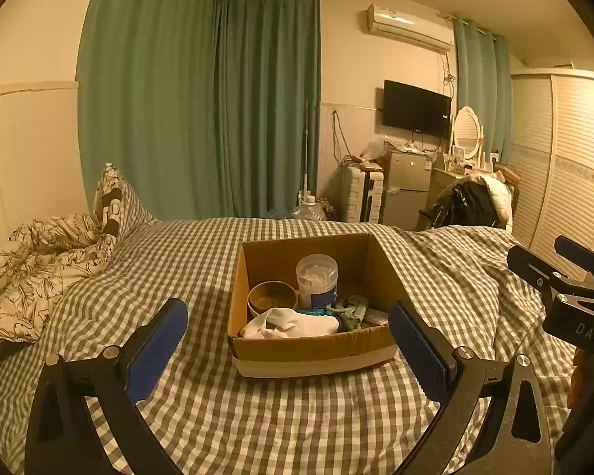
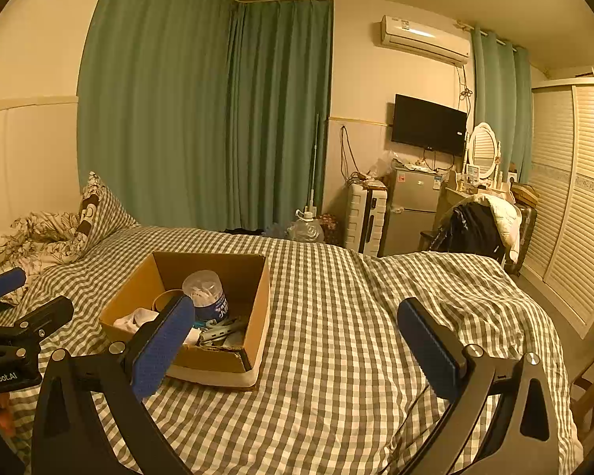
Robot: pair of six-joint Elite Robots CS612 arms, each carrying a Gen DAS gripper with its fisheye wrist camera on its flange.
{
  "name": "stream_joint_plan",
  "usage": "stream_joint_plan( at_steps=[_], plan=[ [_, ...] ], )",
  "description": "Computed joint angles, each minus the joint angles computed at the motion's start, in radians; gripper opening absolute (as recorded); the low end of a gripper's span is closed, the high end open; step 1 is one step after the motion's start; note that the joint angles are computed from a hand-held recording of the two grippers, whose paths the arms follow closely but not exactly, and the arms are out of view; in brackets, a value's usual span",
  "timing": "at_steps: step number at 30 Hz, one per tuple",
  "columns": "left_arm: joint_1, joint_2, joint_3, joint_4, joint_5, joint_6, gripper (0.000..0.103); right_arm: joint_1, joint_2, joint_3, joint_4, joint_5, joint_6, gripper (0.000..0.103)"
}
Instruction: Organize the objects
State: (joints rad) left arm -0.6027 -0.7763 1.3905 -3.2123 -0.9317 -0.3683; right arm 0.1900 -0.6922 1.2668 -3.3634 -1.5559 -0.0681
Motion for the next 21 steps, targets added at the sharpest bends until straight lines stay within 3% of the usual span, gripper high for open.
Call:
stream_joint_plan(
  at_steps=[21],
  plan=[
    [0.000, 0.000, 0.001, 0.009, -0.006, -0.004, 0.103, -0.001, -0.003, 0.002, 0.005, 0.007, -0.003, 0.103]
  ],
)
